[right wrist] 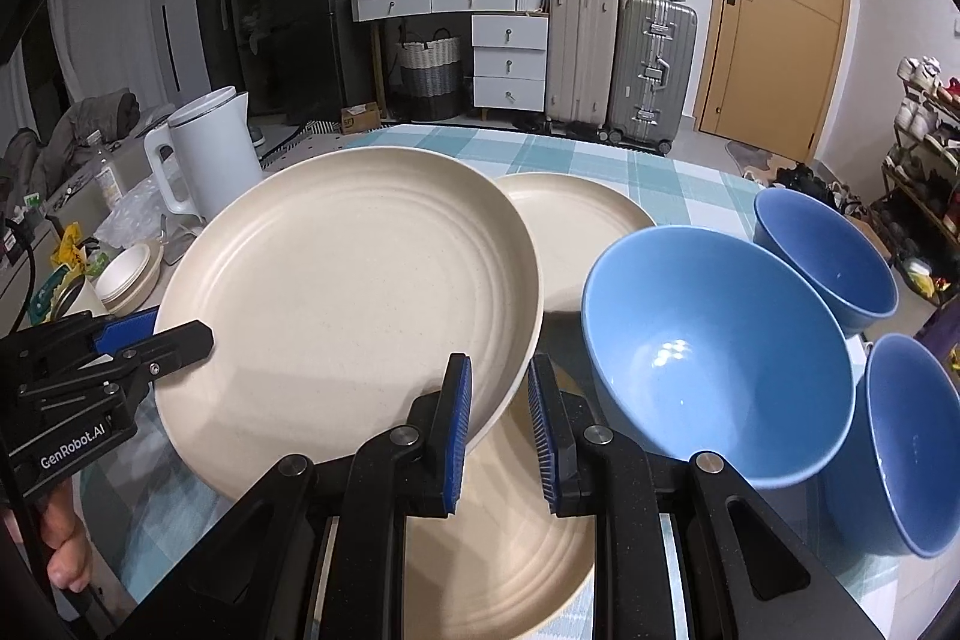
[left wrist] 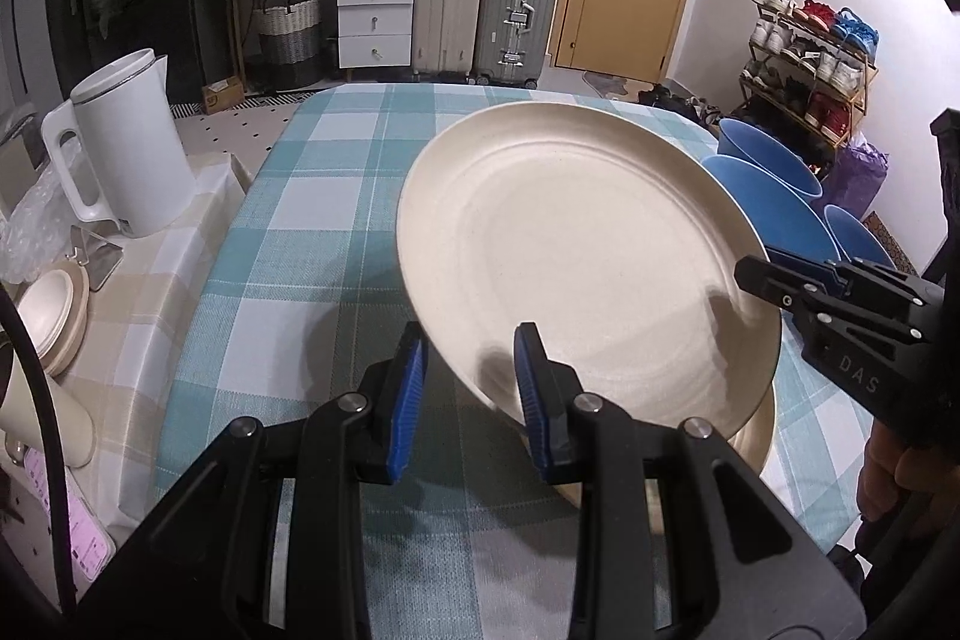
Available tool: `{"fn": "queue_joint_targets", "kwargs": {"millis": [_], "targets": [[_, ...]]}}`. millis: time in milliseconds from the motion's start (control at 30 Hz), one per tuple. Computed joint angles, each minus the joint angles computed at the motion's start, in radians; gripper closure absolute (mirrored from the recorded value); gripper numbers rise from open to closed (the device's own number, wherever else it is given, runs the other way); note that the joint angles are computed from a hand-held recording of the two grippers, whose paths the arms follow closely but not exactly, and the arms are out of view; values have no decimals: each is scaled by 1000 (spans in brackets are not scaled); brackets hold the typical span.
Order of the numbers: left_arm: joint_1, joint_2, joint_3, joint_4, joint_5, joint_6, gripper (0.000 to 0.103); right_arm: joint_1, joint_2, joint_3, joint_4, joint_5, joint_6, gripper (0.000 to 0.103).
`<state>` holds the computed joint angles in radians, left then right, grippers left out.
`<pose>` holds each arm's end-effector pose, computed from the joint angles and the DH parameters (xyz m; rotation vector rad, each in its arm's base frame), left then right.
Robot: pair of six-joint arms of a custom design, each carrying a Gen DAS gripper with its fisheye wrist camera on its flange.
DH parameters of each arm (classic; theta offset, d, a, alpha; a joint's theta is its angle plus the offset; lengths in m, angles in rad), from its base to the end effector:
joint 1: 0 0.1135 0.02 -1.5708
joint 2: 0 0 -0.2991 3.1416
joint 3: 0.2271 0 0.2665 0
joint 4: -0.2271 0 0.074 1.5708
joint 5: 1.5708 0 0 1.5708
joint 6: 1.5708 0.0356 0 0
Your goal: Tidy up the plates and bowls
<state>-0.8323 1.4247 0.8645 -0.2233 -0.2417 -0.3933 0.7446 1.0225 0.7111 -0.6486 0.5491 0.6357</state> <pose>0.2118 -0.2200 0.2457 0.3954 2.3155 -0.3274 0.1519 0.1148 0.2608 0.0800 2.3434 -0.0385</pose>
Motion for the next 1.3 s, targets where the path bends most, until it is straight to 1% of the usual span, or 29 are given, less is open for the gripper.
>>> {"fn": "queue_joint_targets", "kwargs": {"millis": [367,500,733,900,1033,1300], "targets": [[-31,-45,-30,-35,-18,-13,77,142,-15,-20,-82,63,169,83],[-57,-44,-23,-57,-38,-11,77,165,-22,-24,-107,75,206,82],[-78,-9,-7,-77,-36,2,77,218,-33,-27,-177,107,290,82],[-90,24,3,-85,-40,11,77,237,-30,-35,-207,111,334,82],[-105,68,23,-93,-59,24,76,254,-16,-40,-226,116,369,82],[-112,128,49,-100,-61,47,76,269,10,-56,-238,106,409,82]]}}
